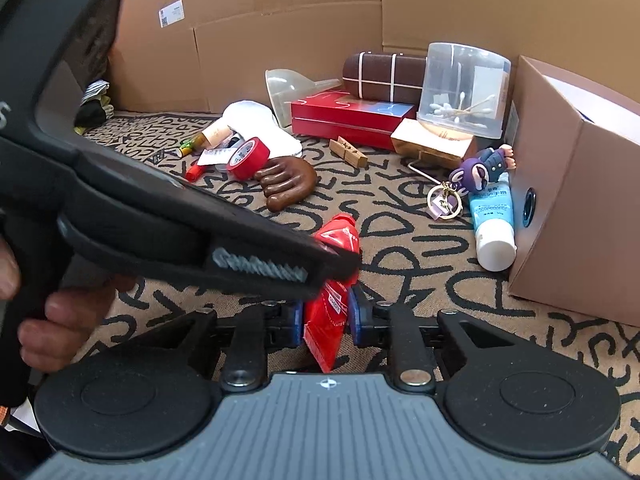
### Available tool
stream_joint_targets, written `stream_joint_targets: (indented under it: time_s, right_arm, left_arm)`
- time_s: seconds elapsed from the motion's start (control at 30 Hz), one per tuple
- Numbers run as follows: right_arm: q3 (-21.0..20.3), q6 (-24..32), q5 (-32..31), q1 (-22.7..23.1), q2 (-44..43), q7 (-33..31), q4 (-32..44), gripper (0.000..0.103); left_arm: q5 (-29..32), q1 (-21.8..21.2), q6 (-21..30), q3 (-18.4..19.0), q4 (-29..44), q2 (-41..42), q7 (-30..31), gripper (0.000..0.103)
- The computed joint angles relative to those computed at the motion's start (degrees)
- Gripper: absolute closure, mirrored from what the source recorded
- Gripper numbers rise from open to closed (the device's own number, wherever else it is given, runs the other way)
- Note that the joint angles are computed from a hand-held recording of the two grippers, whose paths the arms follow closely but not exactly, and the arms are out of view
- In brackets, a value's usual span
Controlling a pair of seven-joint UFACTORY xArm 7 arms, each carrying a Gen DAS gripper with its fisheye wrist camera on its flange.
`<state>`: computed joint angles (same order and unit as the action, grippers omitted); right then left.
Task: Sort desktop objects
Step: 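Lift the red tube with the right gripper toward the open box, then lower the red tube into the box and open the right gripper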
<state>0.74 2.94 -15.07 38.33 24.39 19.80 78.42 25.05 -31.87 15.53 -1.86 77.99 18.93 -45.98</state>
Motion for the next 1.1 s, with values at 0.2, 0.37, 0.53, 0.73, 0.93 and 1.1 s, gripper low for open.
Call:
stream_joint_targets:
  time_s: [0.2, 0.37, 0.53, 0.73, 0.93, 1.1]
  right_arm:
    - [3.15, -1.81, 1.84, -2.72, -1.99, -2.35, -2.54, 0.085]
    - [-0.04, -4.31, 1.41, -0.26, -3.87, -1.85, -4.41, 0.086]
    - [-6.59, -7.89, 0.47, 4.80, -5.75, -0.18, -5.97, 0.086]
    - [-20.80, -12.28, 3.62, 16.27, -6.72, -0.77, -6.59, 0.086]
    - [-31.42, -15.23, 9.74, 23.89, -6.43, -4.70, -5.92, 0.086]
    - [-28.08, -14.68, 13.16, 18.17, -5.17, -7.06, -2.44, 0.087]
  left_arm:
    - [1.91, -1.72, -0.89, 0.95, -0.45, -1.14, -1.30, 0.088]
    - [7.85, -3.43, -0.42, 2.15, -0.09, -2.43, -6.39, 0.088]
    - [14.16, -4.40, -0.43, 2.71, 1.70, -3.25, -11.17, 0.088]
    - [17.12, -4.11, -0.57, 1.58, 8.45, -1.03, -10.82, 0.088]
    - [14.54, -5.05, -0.91, 1.49, 19.44, 4.92, -4.94, 0.088]
    - [5.52, -3.98, 1.22, -1.37, 32.77, 13.68, 6.79, 0.089]
